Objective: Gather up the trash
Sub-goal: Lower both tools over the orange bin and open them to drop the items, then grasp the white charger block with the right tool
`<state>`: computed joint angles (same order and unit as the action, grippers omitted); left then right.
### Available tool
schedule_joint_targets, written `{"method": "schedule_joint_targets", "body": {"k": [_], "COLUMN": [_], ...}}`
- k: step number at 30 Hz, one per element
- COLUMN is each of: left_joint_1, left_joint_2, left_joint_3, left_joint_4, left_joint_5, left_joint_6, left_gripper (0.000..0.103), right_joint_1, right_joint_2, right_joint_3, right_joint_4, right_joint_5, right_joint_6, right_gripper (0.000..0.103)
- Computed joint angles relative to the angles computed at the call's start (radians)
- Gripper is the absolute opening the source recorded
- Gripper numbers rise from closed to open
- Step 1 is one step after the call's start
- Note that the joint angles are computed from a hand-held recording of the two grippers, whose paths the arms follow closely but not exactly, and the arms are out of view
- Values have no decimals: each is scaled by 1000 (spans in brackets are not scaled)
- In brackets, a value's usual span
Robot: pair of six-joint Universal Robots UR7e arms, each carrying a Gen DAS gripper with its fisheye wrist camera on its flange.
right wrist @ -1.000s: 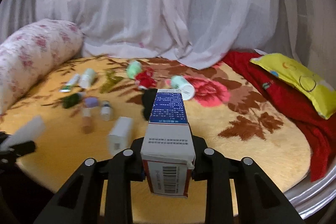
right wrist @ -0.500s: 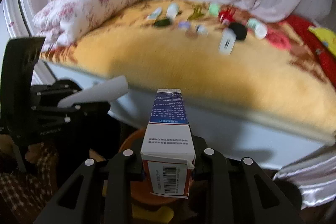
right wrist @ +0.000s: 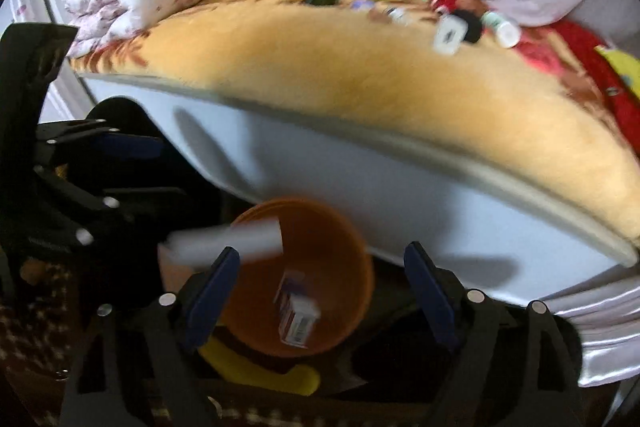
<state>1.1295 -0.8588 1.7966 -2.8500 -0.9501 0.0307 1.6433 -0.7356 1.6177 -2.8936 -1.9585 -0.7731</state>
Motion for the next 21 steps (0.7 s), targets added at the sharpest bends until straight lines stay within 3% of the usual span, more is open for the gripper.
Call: {"method": "schedule_joint_targets", "body": {"k": [11,14,21], "left_joint_1": [-1,-4,-5], "left_joint_2": [-1,25,127], "left_joint_3": [-47,-81,-211], "left_joint_4": [-117,-149,-191], "left_joint_5": [47,35,30], "left_joint_6": [30,53,103], "left_gripper": [76,76,76], "right_joint_1": [3,1,11], "right_joint_2": [32,87,305], "right_joint_3": [-96,-184,-529], "right_joint_4": [-127,-153,-135], "right_joint_5": [63,92,64], "right_joint_6": [-17,-16,-15], "right_gripper": [83,83,82]}}
